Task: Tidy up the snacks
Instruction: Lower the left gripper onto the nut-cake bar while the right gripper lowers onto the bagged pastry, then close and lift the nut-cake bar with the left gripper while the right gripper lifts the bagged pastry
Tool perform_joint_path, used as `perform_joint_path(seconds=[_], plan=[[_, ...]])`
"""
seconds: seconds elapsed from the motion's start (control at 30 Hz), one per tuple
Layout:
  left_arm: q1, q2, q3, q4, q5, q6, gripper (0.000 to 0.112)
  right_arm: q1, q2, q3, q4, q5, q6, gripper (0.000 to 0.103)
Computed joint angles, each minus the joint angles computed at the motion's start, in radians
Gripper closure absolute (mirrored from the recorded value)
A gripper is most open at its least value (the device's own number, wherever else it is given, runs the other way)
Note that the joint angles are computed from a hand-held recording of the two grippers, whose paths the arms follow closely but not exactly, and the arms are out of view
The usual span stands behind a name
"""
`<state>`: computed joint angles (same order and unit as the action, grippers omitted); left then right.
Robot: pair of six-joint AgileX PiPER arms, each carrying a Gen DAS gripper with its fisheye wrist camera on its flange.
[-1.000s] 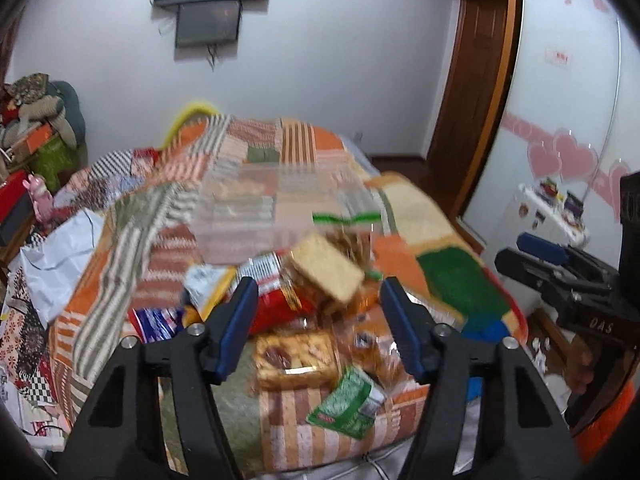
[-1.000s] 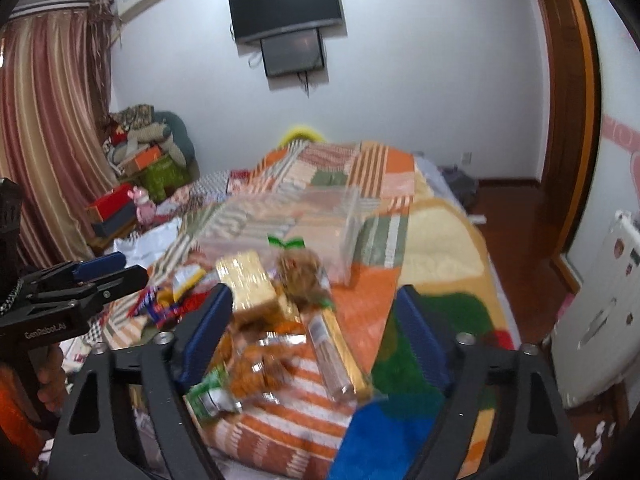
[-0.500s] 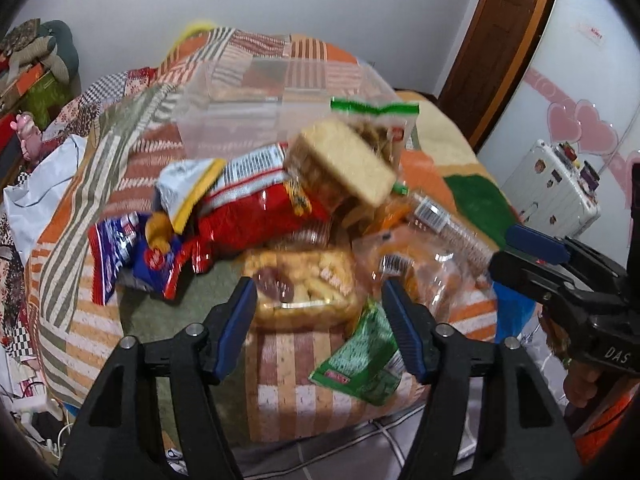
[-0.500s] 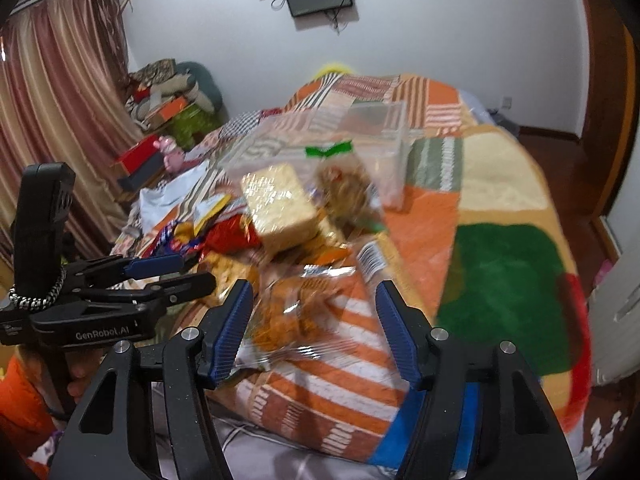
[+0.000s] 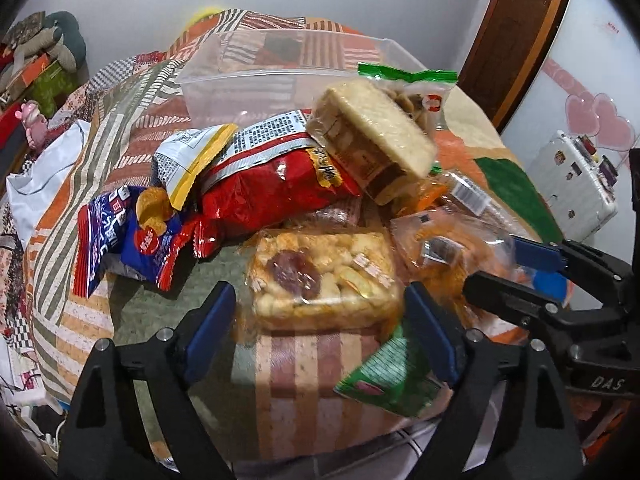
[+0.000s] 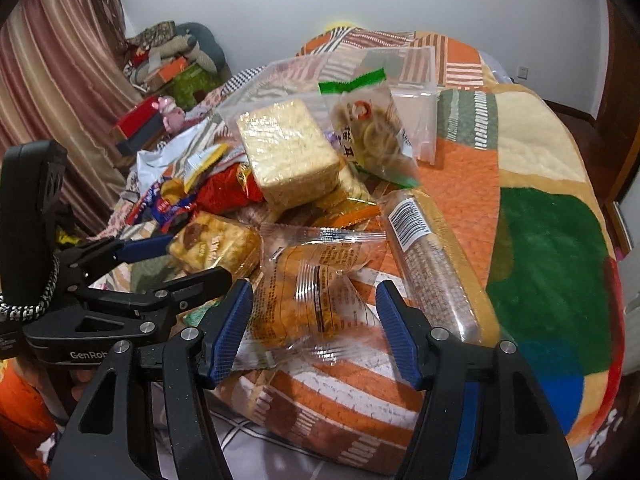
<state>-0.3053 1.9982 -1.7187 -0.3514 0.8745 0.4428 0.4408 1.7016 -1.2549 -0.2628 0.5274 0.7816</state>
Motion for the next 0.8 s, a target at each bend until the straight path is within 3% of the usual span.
perform_joint_path(seconds=[0.17, 0.37, 0.47, 0.63, 0.8], plan=[[0.008, 0.069, -0.071, -0.014, 0.039, -0.017, 0.026, -0.018, 0.026, -0.018, 0.036, -0.007, -0.039, 0.035], [0.018, 0.089, -0.081, -0.055, 0.009, 0.003, 0.027, -0.025, 0.048, -0.035, 0.062, -0.007, -0.070, 0.034], [0.032, 0.091, -0.081, -0.088, 0.011, 0.042, 0.035, -0.020, 0.051, -0.041, 0.041, -0.002, -0.061, 0.034], [0.029, 0.076, -0.060, -0.093, -0.009, 0.066, 0.038, -0.020, 0.049, -0.037, 0.027, -0.018, -0.033, 0.049], [0.029, 0.034, -0.007, -0.117, -0.037, 0.103, 0.038, -0.035, 0.014, 0.009, 0.070, -0.061, -0.045, 0.056]])
